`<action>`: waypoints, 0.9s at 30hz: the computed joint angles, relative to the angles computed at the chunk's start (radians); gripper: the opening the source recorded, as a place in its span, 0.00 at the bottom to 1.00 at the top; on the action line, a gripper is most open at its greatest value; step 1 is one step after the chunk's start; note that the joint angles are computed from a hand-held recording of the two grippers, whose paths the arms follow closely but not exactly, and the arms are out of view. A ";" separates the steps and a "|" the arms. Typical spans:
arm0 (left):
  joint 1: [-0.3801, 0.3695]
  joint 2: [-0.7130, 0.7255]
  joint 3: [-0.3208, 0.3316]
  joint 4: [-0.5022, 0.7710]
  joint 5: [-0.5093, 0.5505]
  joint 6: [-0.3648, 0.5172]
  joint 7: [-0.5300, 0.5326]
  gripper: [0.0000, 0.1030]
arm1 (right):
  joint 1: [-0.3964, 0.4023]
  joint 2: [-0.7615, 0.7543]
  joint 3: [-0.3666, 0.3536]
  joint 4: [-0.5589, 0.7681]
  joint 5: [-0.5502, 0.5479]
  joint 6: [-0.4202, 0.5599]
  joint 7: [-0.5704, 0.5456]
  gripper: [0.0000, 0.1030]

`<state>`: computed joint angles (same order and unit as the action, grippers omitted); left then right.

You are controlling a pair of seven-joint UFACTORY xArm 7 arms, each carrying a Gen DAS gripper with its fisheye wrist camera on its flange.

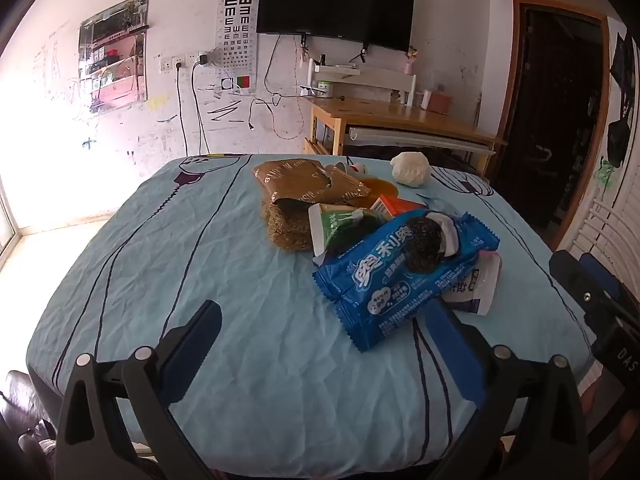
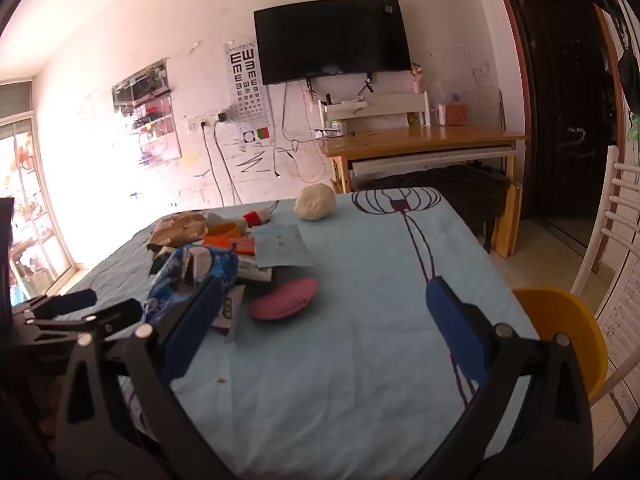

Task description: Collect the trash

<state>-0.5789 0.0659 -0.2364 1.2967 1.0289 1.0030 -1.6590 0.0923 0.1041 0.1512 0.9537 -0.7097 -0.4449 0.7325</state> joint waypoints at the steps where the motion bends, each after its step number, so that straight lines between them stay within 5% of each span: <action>1: 0.000 0.000 0.000 0.000 0.002 0.001 -0.002 0.94 | -0.002 0.000 0.001 0.002 -0.006 0.003 0.004 0.95; 27: -0.007 0.007 -0.001 0.010 0.000 0.010 0.007 0.94 | 0.002 0.005 0.007 0.010 0.005 0.021 -0.015 0.95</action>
